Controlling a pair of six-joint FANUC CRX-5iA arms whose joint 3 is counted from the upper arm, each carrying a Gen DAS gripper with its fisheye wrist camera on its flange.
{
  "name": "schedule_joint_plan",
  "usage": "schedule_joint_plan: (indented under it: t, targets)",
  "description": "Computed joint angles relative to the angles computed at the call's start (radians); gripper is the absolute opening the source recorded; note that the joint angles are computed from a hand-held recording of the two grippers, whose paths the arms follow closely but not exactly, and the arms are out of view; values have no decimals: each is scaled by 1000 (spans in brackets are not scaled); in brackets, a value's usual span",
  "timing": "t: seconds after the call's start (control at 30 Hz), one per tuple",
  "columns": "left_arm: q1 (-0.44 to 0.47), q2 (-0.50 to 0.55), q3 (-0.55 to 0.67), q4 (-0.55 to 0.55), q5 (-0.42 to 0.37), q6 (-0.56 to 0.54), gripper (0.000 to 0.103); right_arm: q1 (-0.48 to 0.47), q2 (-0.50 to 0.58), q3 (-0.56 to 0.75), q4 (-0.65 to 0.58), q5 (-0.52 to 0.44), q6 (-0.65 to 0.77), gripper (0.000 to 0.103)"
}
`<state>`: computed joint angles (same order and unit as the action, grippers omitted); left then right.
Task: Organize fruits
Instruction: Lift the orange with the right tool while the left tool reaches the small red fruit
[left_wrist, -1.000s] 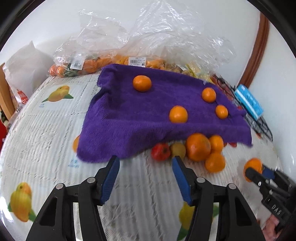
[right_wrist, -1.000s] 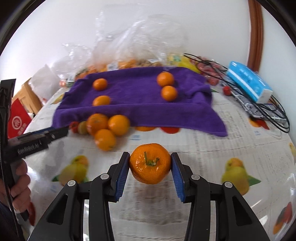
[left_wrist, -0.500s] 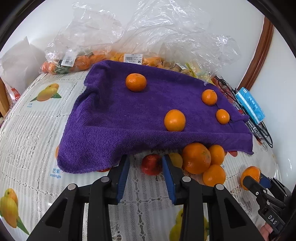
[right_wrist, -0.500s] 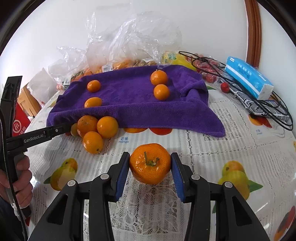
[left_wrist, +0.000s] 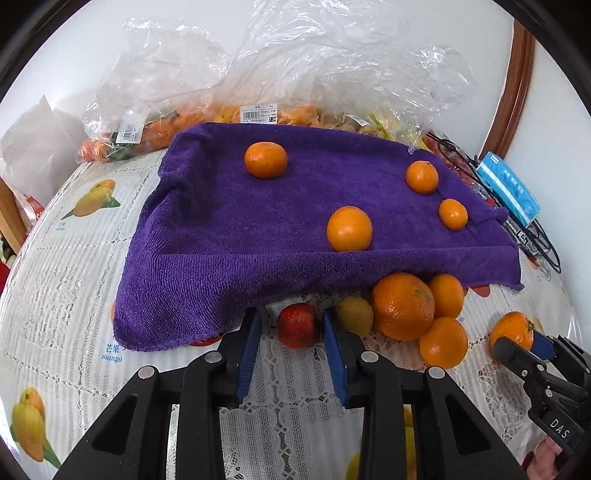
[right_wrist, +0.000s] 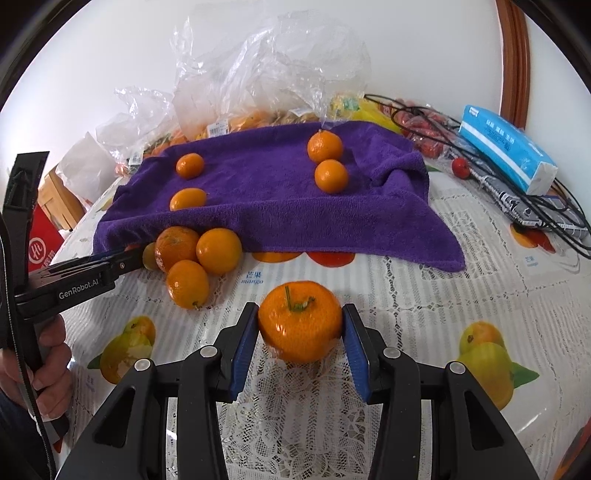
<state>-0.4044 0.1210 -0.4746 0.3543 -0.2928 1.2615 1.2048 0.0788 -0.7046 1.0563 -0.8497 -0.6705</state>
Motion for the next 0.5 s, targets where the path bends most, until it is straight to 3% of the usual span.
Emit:
schedule_joint_plan:
  t: [0.17,0.37,0.5]
  targets:
    - [-5,3,12,-32,-7,18,26,-8,3,5,-19,20,13,46]
    - [-2,3,-6,30,4,-36,26,-21,-16,-28,30,56,-42,46]
    - [-2,-3,-42,145,27,-138,26,-24,-28,-45,54,65,-75,45]
